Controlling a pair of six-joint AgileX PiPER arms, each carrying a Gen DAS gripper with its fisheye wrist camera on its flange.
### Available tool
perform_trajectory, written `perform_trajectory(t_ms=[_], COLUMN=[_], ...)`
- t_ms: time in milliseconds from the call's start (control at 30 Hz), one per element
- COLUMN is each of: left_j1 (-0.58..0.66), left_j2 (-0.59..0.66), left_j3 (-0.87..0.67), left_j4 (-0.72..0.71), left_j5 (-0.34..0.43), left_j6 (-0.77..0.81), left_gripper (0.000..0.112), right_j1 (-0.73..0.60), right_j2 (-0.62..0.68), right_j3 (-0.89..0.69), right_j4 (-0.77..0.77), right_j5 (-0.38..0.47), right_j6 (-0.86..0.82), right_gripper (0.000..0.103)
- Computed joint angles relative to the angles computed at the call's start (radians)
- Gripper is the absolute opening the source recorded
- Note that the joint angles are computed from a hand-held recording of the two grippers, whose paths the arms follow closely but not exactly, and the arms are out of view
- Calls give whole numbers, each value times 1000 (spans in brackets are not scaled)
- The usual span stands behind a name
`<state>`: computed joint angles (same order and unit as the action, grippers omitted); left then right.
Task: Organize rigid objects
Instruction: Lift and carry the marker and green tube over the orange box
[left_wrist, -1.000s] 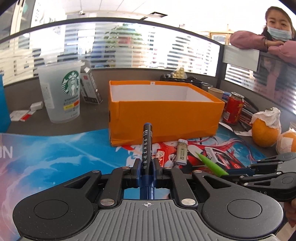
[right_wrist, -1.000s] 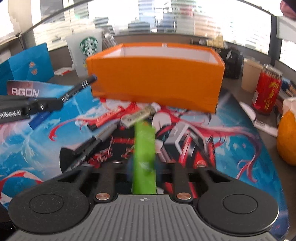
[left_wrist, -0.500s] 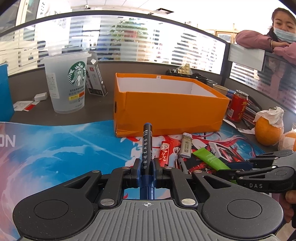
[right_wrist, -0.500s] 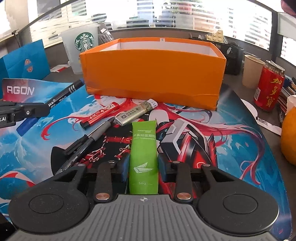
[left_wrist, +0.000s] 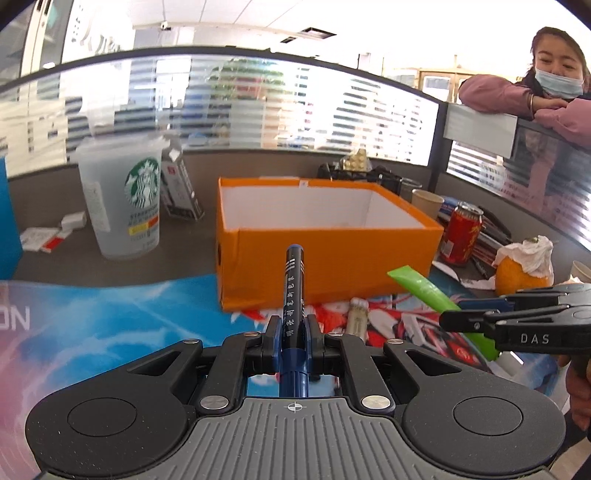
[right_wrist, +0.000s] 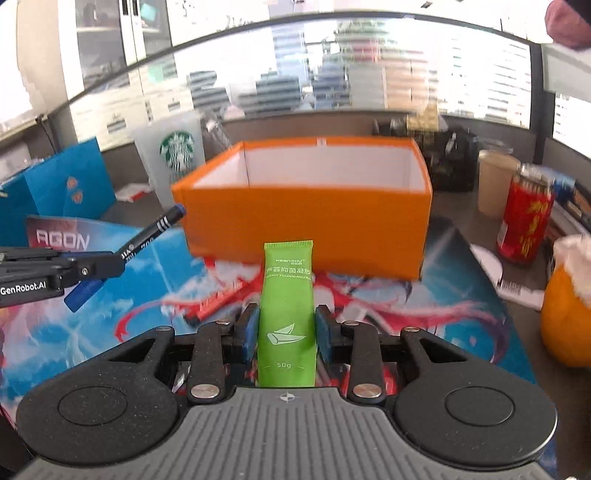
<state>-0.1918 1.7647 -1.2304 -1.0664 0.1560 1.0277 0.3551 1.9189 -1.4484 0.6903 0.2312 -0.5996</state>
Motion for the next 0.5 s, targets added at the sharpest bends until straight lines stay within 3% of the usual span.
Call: perform_trajectory(t_ms=[200, 333, 500], left_j1=[-8, -13, -9], left_j2=[47, 104, 234], left_j3=[-144, -263, -505], left_j4=[378, 545, 664], left_j5=[50, 83, 209], left_j6=[-386, -565, -728], left_gripper=[10, 10, 10], right_j1=[-25, -41, -68], right_j2=[34, 84, 228], right_j3=[-110, -232, -531], right_j4=[19, -19, -132], right_j5=[38, 83, 216], right_j6=[-23, 13, 148], right_gripper=[30, 30, 30])
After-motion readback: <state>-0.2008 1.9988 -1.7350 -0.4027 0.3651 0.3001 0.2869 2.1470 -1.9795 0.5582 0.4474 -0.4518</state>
